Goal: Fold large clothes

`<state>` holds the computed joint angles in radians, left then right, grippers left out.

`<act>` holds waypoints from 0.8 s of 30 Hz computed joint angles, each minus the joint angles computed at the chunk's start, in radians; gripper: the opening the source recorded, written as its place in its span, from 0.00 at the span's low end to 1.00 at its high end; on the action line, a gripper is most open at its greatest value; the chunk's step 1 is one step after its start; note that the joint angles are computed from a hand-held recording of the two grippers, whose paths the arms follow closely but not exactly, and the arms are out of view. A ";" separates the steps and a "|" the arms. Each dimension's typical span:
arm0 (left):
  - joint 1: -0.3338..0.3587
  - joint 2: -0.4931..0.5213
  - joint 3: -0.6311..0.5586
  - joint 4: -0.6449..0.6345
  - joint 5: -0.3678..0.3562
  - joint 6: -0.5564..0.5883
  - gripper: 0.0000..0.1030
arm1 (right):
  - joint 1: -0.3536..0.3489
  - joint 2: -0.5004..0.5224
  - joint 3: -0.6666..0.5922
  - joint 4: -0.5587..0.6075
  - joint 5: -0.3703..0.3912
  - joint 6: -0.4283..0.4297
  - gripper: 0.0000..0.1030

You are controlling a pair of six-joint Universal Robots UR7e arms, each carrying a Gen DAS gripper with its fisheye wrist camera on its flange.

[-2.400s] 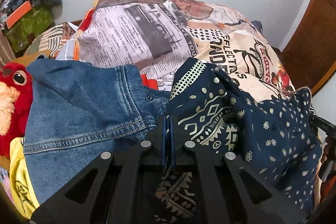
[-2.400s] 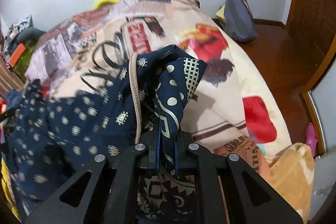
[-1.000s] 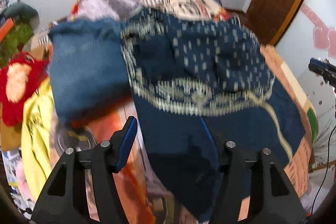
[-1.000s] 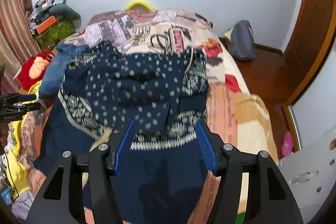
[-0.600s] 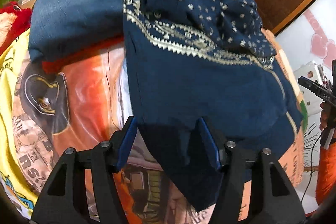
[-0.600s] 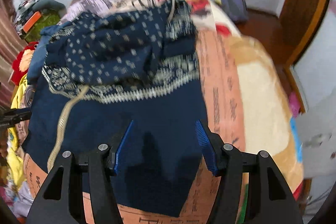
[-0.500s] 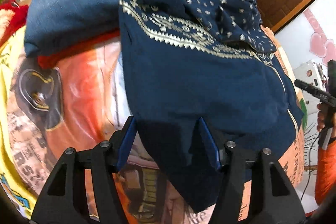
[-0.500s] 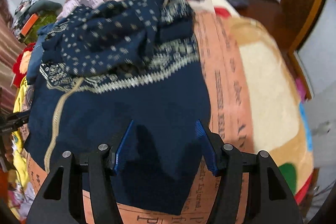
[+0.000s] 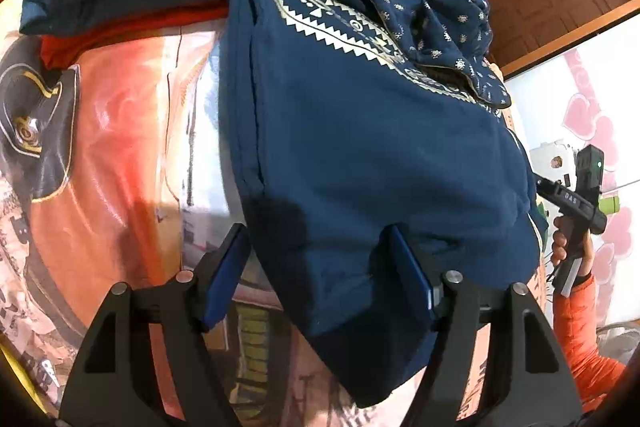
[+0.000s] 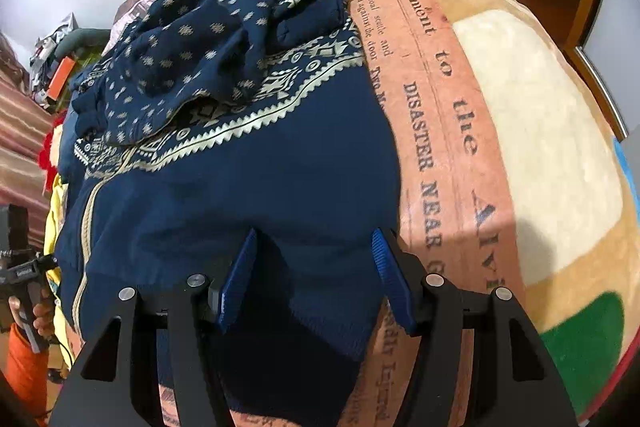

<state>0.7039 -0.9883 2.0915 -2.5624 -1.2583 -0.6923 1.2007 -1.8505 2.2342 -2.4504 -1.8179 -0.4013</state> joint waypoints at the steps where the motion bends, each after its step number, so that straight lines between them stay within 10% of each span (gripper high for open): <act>1: -0.005 -0.006 0.005 -0.004 0.000 0.012 0.58 | -0.001 0.003 -0.004 -0.002 -0.002 0.004 0.54; 6: -0.078 0.007 -0.025 0.043 0.084 0.129 0.16 | -0.005 0.010 0.001 -0.020 0.003 -0.003 0.54; 14: -0.113 0.035 -0.083 0.018 0.163 0.216 0.05 | 0.019 0.009 -0.006 0.003 0.025 0.010 0.09; 20: -0.112 0.021 -0.113 -0.038 0.211 0.252 0.04 | 0.099 0.008 -0.004 -0.065 -0.111 -0.045 0.13; 24: -0.103 0.024 -0.130 -0.076 0.218 0.255 0.04 | 0.087 0.008 -0.033 0.040 -0.142 -0.012 0.48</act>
